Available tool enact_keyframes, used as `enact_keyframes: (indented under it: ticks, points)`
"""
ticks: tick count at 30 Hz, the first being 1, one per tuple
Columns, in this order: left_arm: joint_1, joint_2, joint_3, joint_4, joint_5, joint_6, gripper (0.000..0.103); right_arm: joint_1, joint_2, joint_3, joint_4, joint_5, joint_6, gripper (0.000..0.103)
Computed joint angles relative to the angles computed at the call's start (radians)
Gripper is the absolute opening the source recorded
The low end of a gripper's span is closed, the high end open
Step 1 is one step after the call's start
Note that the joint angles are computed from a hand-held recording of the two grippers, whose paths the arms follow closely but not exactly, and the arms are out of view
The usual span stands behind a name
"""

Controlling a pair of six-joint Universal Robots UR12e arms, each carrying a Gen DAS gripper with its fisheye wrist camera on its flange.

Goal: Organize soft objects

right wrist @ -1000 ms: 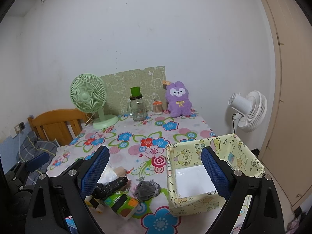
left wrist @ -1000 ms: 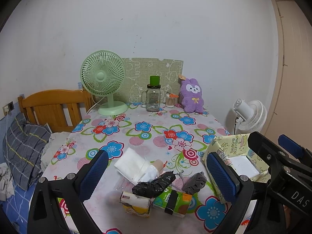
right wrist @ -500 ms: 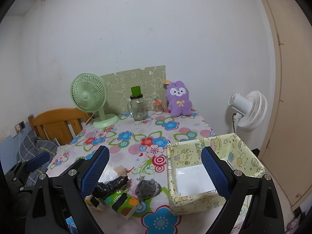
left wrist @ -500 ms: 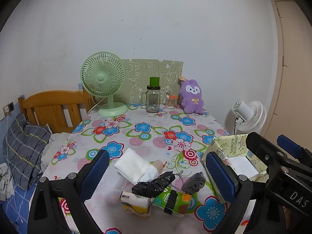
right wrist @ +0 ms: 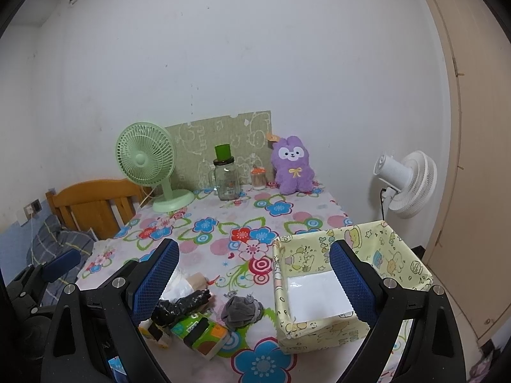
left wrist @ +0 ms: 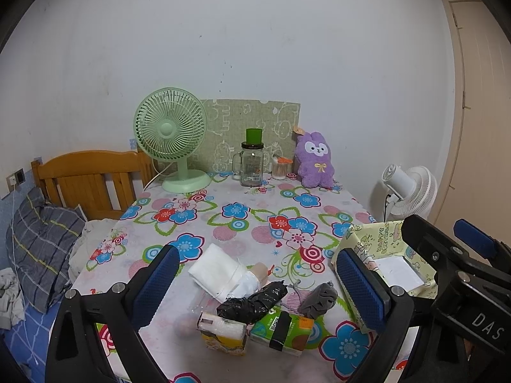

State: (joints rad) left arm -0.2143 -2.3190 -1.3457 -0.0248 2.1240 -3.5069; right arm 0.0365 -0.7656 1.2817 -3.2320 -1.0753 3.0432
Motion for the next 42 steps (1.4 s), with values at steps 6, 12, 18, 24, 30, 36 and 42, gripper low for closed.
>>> enact_keyframes:
  ticks: [6, 12, 18, 24, 30, 36, 42]
  points:
    - [0.0, 0.001, -0.002, 0.002, -0.003, 0.003, 0.099, 0.002, -0.003, 0.003, 0.002, -0.004, -0.006, 0.097]
    - [-0.001, 0.002, -0.006, 0.005, -0.002, 0.005, 0.099, 0.003, -0.005, 0.007, 0.012, -0.008, -0.018, 0.097]
    - [-0.002, 0.003, -0.014, 0.014, -0.004, 0.011, 0.096, 0.003, -0.004, 0.008, 0.013, 0.007, -0.016, 0.097]
    - [-0.003, -0.001, -0.017, 0.023, -0.007, 0.027, 0.095, 0.006, -0.001, 0.01, 0.018, 0.024, -0.024, 0.097]
    - [0.003, -0.006, -0.02, 0.021, -0.031, 0.014, 0.093, 0.009, 0.002, 0.01, 0.035, 0.035, -0.017, 0.097]
    - [0.004, -0.012, -0.028, 0.006, -0.032, 0.013, 0.091, 0.014, 0.007, 0.019, 0.043, 0.035, -0.021, 0.097]
    - [0.008, -0.019, -0.042, 0.01, -0.044, 0.01, 0.09, 0.02, 0.016, 0.027, 0.044, 0.017, -0.024, 0.097]
